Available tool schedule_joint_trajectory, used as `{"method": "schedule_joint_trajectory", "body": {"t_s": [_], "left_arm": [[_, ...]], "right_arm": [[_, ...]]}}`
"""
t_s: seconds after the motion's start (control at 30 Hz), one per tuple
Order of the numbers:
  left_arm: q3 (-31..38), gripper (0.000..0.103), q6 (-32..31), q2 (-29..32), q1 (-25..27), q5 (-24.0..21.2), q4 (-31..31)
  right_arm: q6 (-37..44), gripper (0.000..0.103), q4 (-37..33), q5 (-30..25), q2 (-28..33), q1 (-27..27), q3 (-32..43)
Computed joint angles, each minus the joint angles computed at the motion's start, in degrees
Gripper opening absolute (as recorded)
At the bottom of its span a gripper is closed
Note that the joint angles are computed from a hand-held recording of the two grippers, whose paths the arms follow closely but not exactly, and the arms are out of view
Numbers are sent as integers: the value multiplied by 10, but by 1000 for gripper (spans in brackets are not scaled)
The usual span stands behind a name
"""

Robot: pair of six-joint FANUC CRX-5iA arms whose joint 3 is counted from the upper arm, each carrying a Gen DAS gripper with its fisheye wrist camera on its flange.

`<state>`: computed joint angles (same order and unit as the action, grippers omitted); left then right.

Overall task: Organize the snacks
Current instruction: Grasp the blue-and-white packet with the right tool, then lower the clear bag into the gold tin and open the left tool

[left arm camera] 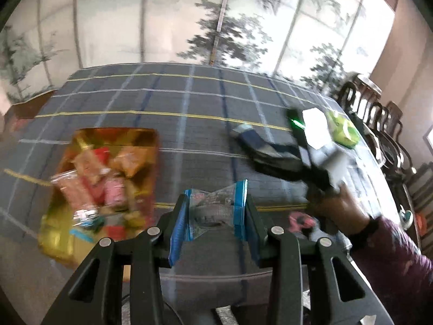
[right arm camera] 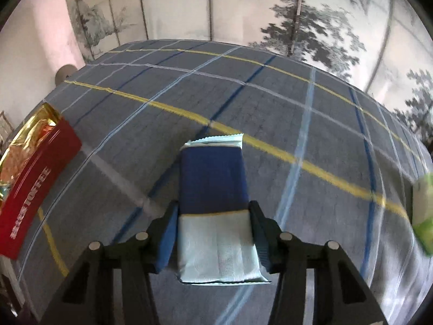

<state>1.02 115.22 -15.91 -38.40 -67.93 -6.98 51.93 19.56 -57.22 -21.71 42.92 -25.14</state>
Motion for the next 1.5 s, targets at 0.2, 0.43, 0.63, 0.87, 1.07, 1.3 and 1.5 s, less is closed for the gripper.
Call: {"method": "schedule_joint_trajectory", "body": {"t_s": [0.2,0.43,0.63,0.87,1.07,1.3,1.5], "left_arm": [[3,36,23,-46,16,-61,-65],[-26,36,21,-95,55,-86,-89],[-48,37,0,-109,92,-81,-77],[-57,37,-18,-97,107,-57,-79],[-83,37,-42,-93,144,-36,-40],[-96,37,-53,-79,148,-23,-37],[-107,38,-57,-73,157,-20,-36]], "right_arm": [[-147,51,75,-56,-115,83,-88],[-253,51,115,-122,-190,143,-130],[-280,51,127,-130,-192,155,-140],[-290,51,139,-135,-185,163,-146],[-294,51,144,-137,-182,168,-148],[-292,51,144,-137,-183,167,-147],[-292,51,144,-137,-183,167,-148]]}}
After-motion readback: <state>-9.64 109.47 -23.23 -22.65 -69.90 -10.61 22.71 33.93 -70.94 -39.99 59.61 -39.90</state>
